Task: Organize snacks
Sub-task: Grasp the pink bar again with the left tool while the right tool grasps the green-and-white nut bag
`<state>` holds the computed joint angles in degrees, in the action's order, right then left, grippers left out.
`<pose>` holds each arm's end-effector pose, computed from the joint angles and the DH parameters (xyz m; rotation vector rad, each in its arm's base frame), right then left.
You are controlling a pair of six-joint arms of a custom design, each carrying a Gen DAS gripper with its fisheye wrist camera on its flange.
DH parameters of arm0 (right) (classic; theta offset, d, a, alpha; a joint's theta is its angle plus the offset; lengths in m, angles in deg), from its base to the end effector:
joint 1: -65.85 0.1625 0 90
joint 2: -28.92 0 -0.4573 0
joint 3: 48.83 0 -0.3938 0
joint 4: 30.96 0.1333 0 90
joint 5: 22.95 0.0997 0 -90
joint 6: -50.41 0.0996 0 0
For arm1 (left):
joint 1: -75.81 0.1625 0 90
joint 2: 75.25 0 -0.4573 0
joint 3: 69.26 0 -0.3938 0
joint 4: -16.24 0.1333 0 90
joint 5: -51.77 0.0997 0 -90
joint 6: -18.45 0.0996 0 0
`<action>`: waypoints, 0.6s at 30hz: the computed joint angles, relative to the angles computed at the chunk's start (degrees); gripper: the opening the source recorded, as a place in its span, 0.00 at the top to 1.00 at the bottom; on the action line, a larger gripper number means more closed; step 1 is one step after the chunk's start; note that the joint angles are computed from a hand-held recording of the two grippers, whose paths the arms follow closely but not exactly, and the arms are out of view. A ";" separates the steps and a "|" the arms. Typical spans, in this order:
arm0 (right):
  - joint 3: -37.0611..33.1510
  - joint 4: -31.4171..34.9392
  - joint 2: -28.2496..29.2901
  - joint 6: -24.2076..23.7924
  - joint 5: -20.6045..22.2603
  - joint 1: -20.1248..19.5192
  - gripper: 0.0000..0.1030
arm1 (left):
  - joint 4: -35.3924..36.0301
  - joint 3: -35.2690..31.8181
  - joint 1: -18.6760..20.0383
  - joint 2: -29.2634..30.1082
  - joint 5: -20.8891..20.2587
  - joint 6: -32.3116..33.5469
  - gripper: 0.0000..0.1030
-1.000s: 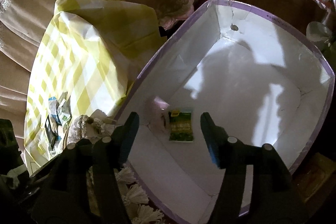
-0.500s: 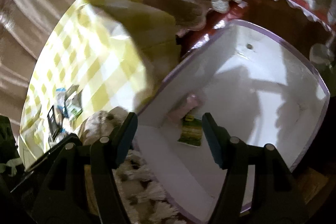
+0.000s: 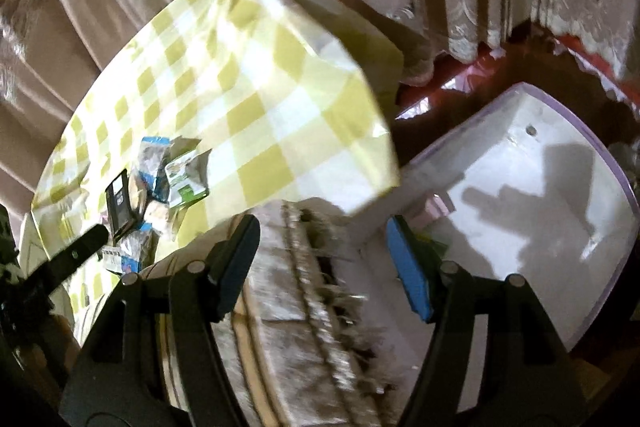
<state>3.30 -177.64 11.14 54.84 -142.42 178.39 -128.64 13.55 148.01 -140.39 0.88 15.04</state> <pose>0.4174 -0.7858 0.0376 0.2816 -2.6423 0.6721 -0.0253 -0.7204 0.4566 0.0160 2.4407 -0.9603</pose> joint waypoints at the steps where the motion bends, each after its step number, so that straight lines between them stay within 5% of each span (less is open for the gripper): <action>1: -0.86 0.55 0.57 -0.16 -0.33 0.24 0.33 | -0.09 -0.30 0.42 -0.11 0.45 0.11 0.39; 18: -28.97 16.17 16.93 -5.32 -2.96 3.43 0.31 | -4.32 -3.69 6.59 -2.48 6.30 0.97 0.39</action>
<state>-25.66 -161.47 28.07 49.53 -145.39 181.83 -132.96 9.87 154.60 -142.86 7.18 16.01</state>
